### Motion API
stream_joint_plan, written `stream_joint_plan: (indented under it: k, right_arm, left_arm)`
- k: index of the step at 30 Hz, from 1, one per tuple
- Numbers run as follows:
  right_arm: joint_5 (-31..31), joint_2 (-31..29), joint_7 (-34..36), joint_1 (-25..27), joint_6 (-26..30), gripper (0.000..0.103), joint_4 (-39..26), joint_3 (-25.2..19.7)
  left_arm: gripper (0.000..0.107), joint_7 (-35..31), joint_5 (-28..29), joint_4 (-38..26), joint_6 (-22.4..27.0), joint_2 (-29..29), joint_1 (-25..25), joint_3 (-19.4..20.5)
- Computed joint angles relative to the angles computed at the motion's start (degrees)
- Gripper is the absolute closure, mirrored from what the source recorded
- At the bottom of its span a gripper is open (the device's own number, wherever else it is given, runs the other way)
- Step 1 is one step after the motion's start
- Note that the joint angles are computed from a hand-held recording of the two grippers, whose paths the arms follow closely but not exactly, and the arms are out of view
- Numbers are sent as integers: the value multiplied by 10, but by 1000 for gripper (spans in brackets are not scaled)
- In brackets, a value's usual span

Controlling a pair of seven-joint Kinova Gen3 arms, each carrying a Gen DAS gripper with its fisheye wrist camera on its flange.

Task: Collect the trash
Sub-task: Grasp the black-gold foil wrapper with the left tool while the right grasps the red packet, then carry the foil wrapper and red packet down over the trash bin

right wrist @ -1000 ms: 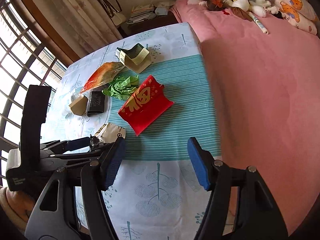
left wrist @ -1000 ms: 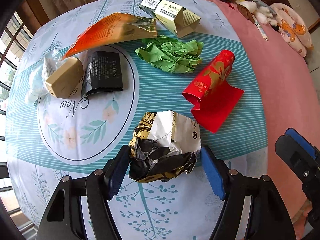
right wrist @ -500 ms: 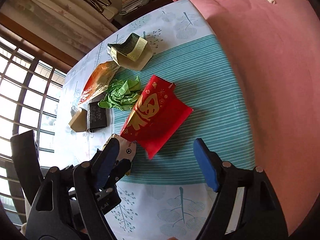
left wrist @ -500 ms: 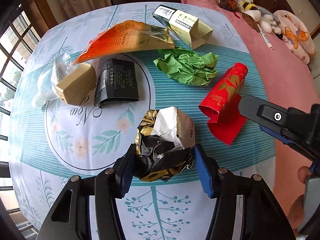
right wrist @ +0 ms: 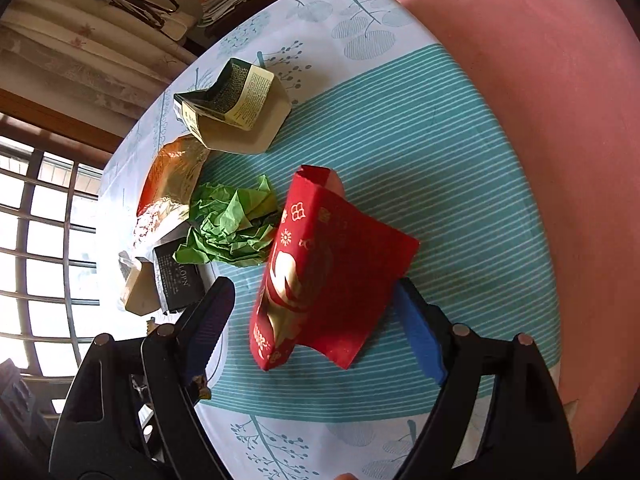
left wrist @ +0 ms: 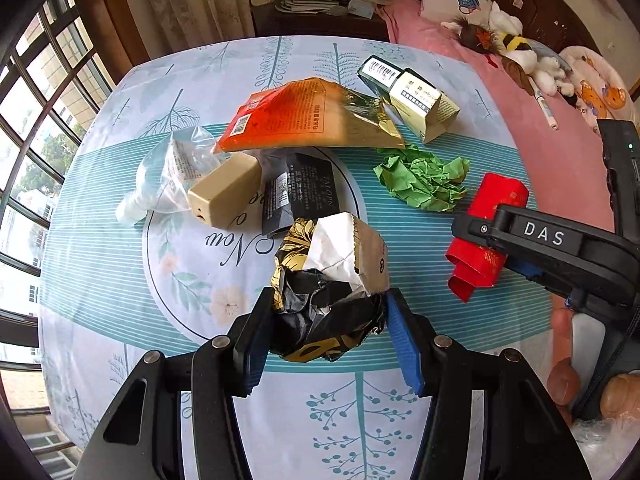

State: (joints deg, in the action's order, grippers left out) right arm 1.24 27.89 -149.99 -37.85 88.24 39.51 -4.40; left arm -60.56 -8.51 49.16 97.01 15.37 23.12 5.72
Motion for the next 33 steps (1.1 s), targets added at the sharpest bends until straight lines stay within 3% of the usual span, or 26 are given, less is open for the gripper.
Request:
stream_joint_plan:
  k: [2,4,5,8,16,23,29,33]
  right_arm:
    - [0,6,1,-3,12,61,-9,0]
    - [-3,0,-1,-2,-1,70,4,-2]
    - [1,1,-1,-6,3,80,2,0]
    - [7,-13,-2,-12,-12,89,22,-2]
    - [31,-54,-2,-38,-20,94,50,-12]
    - [58,-99,-41,-89,-17,94,68,-30]
    - [145,-126,-137,-193,-4,94,69,-48]
    - [219,-128,-218,-286,28,94,52,-63]
  left_arm:
    - [54,-3,-1,5,1,-8,-1,-1]
    - [54,-5,-1,11,-1,-17,-3,0]
    - [54,-6,-3,12,-1,-20,-3,1]
    - [54,-13,-9,19,-3,-33,-2,5]
    - [54,-36,-8,44,17,-91,-17,16]
    - [54,-82,10,81,39,-174,-55,27]
    - [54,-163,50,123,64,-265,-99,19]
    - [54,-221,76,140,94,-323,-120,-7]
